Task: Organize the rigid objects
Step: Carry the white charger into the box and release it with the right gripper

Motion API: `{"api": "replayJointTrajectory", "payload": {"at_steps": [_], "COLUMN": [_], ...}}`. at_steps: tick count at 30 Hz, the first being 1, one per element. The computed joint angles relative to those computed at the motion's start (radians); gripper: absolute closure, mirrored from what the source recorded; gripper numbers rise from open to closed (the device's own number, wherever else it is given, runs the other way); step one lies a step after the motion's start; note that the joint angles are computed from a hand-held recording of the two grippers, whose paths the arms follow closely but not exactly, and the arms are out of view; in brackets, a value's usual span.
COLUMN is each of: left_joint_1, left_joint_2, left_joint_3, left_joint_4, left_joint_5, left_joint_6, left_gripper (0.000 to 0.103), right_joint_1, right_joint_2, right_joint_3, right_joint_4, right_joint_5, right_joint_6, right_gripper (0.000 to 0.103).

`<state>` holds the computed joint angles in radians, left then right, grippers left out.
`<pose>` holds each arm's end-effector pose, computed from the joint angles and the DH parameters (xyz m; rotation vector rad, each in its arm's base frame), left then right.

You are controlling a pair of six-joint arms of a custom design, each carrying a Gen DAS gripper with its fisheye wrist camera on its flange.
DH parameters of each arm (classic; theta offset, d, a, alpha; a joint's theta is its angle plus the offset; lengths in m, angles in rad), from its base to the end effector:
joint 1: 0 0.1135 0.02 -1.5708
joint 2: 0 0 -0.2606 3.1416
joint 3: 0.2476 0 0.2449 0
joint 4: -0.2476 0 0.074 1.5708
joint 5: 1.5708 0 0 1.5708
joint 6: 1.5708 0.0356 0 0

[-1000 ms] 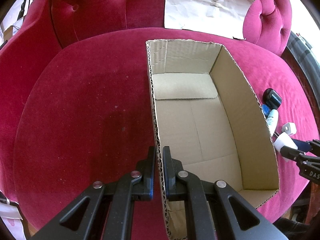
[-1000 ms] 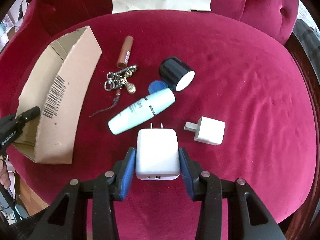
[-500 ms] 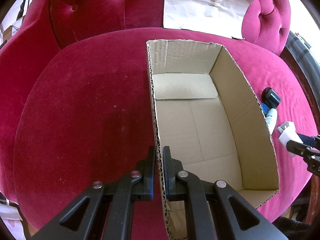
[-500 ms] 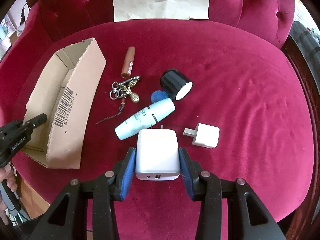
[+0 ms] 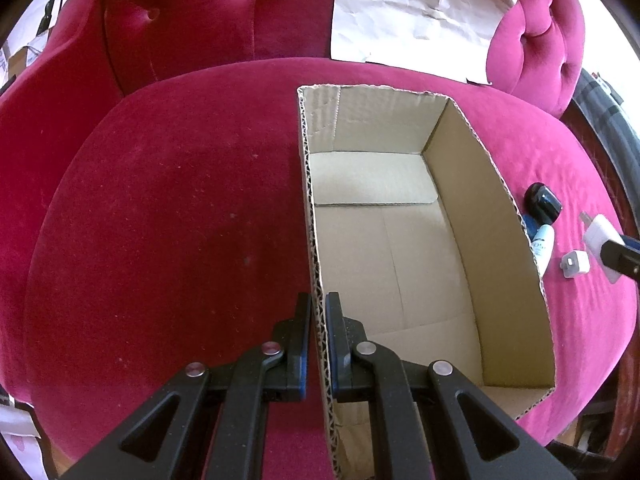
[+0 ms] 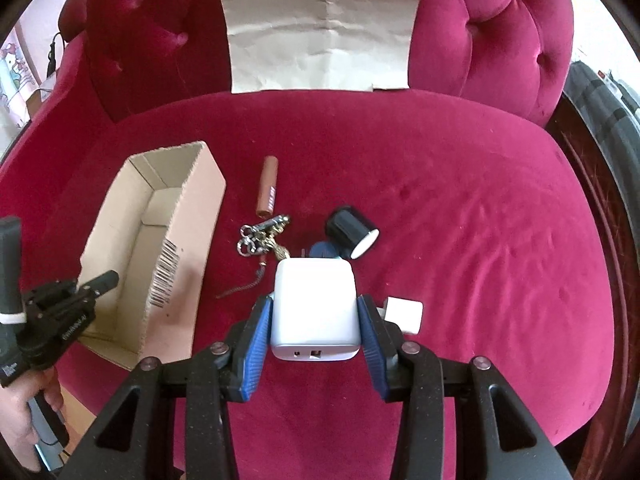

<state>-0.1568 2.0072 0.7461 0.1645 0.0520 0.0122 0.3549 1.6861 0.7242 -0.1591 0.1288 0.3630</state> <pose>0.3056 -0.0502 0.0444 0.2421 2.6591 -0.1159 0.2665 0.0939 0.1135 0.0503 2.6756 0.0535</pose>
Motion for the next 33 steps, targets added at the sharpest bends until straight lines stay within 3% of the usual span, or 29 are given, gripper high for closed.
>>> {"api": "replayJointTrajectory", "payload": {"at_steps": [12, 33], "left_joint_1": [0.008, 0.045], "left_joint_2": [-0.009, -0.010], "left_joint_3": [-0.001, 0.009], "left_joint_4": [-0.007, -0.023], "left_joint_5": [0.011, 0.052], "left_joint_6": [0.000, 0.021], "left_gripper": [0.095, 0.095], "right_joint_1": [0.071, 0.175], "right_joint_2": [0.037, 0.331], "right_joint_3": [0.096, 0.392], "right_joint_4": [-0.004, 0.032], "right_joint_5": [0.013, -0.093], "right_joint_6": [0.000, -0.028], "right_gripper": [0.057, 0.057]}}
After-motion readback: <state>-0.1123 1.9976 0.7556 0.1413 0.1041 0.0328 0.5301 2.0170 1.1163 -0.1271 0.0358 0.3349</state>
